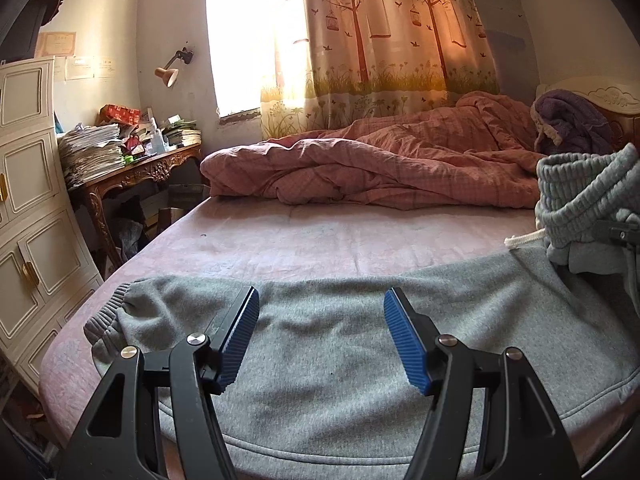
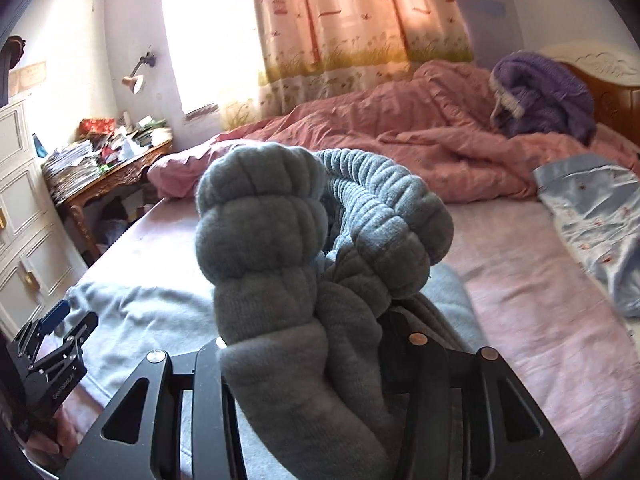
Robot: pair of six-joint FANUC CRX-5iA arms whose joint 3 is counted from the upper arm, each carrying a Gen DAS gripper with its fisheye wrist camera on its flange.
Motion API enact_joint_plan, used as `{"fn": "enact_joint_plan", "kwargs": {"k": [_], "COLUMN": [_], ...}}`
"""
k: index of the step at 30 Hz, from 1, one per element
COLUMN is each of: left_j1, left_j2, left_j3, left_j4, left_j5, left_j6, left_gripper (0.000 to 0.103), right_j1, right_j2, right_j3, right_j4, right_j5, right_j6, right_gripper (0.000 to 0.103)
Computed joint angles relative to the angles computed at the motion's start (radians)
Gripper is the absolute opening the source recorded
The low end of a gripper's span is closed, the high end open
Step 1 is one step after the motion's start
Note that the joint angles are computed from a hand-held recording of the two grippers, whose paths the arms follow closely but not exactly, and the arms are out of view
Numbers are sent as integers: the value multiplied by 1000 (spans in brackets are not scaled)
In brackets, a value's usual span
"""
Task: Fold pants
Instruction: 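Lift the gathered waistband up off the bed with the right gripper, then lay the waistband onto the folded legs and open the right gripper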
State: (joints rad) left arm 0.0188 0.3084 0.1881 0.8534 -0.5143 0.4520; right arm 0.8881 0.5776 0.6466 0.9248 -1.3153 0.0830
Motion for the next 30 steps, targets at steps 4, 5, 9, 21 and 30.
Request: {"fn": "enact_joint_plan", "kwargs": {"k": [4,5,9,21,30], "left_j1": [0,-3,-9,19,-27], "left_j2": [-2,-8,-11,255,230], "left_j3": [-3,-12,-18,449,442], "left_j4": [7,7,4,49,-44], "left_j5": [-13,-4,1,-651,-675], "left_j6": [-20,-30,-44,260,216], "left_gripper": [64,64,64,64,64], "right_j1": [6,9,11,-8,-18], "right_j2": [21,0,-111,-257,-227], "right_j3": [18,-21,-175,-411,-362], "right_j4": [7,32,85,64,-103], "right_j5": [-39,-41,-48,292,388], "right_j6": [27,-24,-165,-260,-93], "right_gripper": [47,47,44,82,82]}}
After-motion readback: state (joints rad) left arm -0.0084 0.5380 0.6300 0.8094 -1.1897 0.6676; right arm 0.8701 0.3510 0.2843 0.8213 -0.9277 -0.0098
